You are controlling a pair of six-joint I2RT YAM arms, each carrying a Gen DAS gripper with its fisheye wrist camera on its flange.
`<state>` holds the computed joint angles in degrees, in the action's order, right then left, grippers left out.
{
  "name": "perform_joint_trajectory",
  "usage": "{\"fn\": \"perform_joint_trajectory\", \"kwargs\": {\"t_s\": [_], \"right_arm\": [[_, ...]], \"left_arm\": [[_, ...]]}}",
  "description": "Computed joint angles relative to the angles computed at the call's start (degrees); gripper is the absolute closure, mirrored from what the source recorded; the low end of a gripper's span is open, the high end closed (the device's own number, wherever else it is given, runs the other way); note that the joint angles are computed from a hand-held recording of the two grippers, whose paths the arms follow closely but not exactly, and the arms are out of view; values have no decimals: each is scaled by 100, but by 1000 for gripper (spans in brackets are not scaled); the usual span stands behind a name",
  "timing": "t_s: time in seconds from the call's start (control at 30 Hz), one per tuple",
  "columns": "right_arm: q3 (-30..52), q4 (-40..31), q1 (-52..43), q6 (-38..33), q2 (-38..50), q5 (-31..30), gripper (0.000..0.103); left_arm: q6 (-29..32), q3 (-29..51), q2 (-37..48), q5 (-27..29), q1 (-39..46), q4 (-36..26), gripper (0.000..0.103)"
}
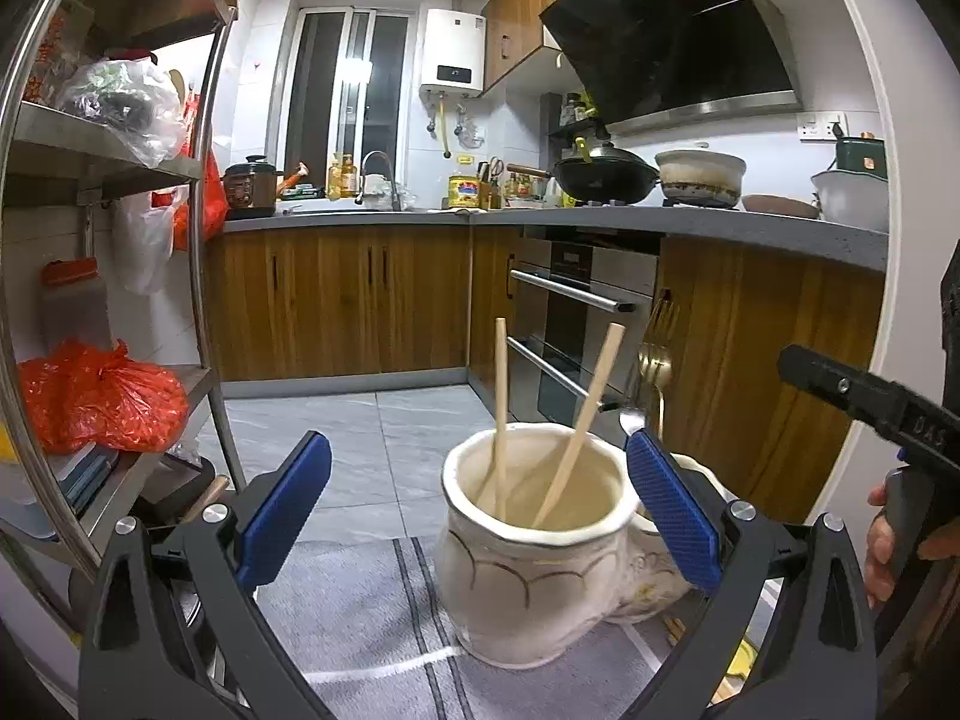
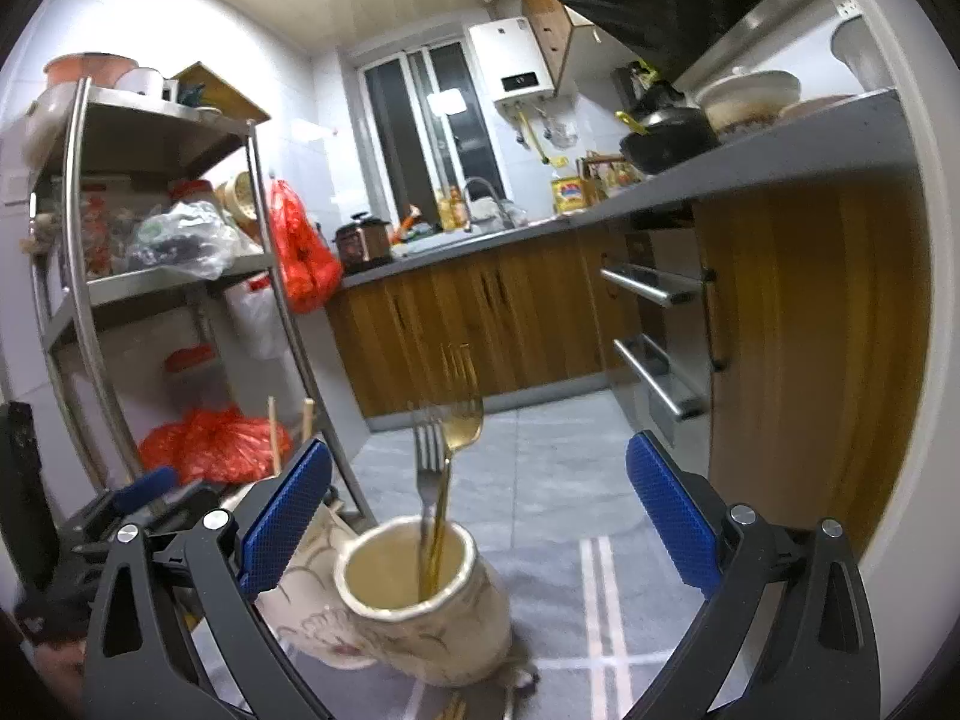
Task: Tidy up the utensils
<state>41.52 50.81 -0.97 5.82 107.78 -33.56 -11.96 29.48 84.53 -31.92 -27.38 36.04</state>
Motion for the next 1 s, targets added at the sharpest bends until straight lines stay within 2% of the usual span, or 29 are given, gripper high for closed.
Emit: {"fn": "perform_joint_trajectory", "kwargs": {"t_s": [0.33, 0.53, 0.7, 1.0], "right_arm": [[-67, -783, -18, -492, 78, 394, 5], [-46, -1532, 70, -942, 49, 852, 5], [11, -2110, 149, -1451, 24, 1279, 5], [548, -3174, 416, -2304, 409, 1676, 5]], "left_arm": [[-341, -331, -384, -13, -499, -635, 6], [-686, -458, -366, -12, -801, -1061, 6], [-836, -556, -281, 42, -840, -1186, 6], [-817, -468, -95, 219, -762, -1235, 6]]}}
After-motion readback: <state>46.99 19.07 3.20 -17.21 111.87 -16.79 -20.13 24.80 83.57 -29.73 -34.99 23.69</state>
